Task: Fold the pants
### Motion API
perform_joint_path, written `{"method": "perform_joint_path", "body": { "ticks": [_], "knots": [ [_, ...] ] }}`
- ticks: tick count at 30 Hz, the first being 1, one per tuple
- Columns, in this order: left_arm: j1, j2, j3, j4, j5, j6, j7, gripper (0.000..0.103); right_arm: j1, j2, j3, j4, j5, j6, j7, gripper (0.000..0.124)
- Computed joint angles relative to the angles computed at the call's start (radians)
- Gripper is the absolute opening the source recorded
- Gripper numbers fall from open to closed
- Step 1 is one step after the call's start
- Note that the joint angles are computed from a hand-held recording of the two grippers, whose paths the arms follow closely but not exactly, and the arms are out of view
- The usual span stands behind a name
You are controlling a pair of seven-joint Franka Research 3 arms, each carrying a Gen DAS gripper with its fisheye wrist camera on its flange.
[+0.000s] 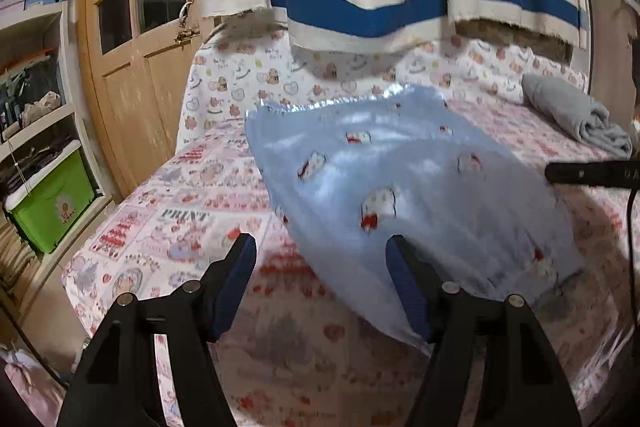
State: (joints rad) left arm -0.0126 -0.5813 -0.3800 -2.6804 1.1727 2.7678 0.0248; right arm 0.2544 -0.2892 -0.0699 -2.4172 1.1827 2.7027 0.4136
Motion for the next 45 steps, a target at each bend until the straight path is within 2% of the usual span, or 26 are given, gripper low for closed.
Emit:
{"method": "perform_joint_path", "body": {
  "ticks": [3,7,11,13,16,20,24,29,32,34,35,37,38,39,41,45],
  "knots": [
    [-0.024,-0.010,-0.007,-0.014,-0.023,-0.042,0.038,0.066,0.005,-0.009,-0.008,-0.009,0.002,-0.056,-0.039,0.002],
    [-0.049,-0.034,0.018,-0.041,-0.058,-0.059,0.098,0.066,-0.013,0.002,-0.001,-0.015,-0.086,-0.121,-0.005,0.002],
    [-0.056,-0.075,0.094,-0.096,-0.122,0.063,0.174,0.066,-0.014,-0.020,-0.009,-0.047,-0.052,-0.101,-0.072,0.002],
    [-0.023,-0.112,0.091,-0.125,-0.123,0.130,0.180,0.066,-0.007,-0.046,-0.023,-0.067,0.000,-0.088,-0.141,0.002],
    [0.052,-0.176,0.034,-0.161,-0.095,0.209,0.150,0.066,-0.010,-0.087,-0.041,-0.095,0.041,-0.096,-0.228,0.002],
    [0.112,-0.255,-0.048,-0.205,-0.111,0.264,0.114,0.066,-0.008,-0.154,-0.051,-0.136,0.060,-0.105,-0.336,0.002],
    [0.180,-0.333,-0.150,-0.220,-0.125,0.313,0.088,0.066,-0.005,-0.190,-0.067,-0.151,0.083,-0.150,-0.362,0.002],
    [0.262,-0.379,-0.228,-0.202,-0.170,0.344,0.097,0.066,-0.005,-0.191,-0.054,-0.149,0.140,-0.109,-0.364,0.002],
    [0.305,-0.365,-0.220,-0.186,-0.207,0.385,0.121,0.073,-0.016,-0.172,-0.058,-0.128,0.140,-0.116,-0.329,0.003],
    [0.341,-0.366,-0.217,-0.187,-0.230,0.447,0.131,0.073,-0.023,-0.165,-0.061,-0.119,0.149,-0.117,-0.317,0.005],
    [0.357,-0.378,-0.223,-0.190,-0.236,0.471,0.142,0.073,-0.025,-0.166,-0.060,-0.119,0.165,-0.104,-0.327,0.009],
    [0.380,-0.406,-0.245,-0.196,-0.244,0.485,0.173,0.074,-0.025,-0.173,-0.055,-0.127,0.202,-0.066,-0.385,0.025],
    [0.393,-0.400,-0.241,-0.201,-0.247,0.521,0.192,0.076,-0.023,-0.178,-0.053,-0.133,0.222,-0.051,-0.422,0.034],
    [0.393,-0.382,-0.223,-0.208,-0.257,0.548,0.208,0.076,-0.023,-0.183,-0.051,-0.138,0.226,-0.042,-0.457,0.038],
    [0.380,-0.337,-0.176,-0.219,-0.274,0.590,0.241,0.076,-0.034,-0.184,-0.052,-0.139,0.159,-0.074,-0.454,0.041],
    [0.453,-0.394,-0.245,-0.232,-0.323,0.668,0.311,0.076,-0.042,-0.174,-0.074,-0.113,0.062,-0.180,-0.421,0.041]
  ]
}}
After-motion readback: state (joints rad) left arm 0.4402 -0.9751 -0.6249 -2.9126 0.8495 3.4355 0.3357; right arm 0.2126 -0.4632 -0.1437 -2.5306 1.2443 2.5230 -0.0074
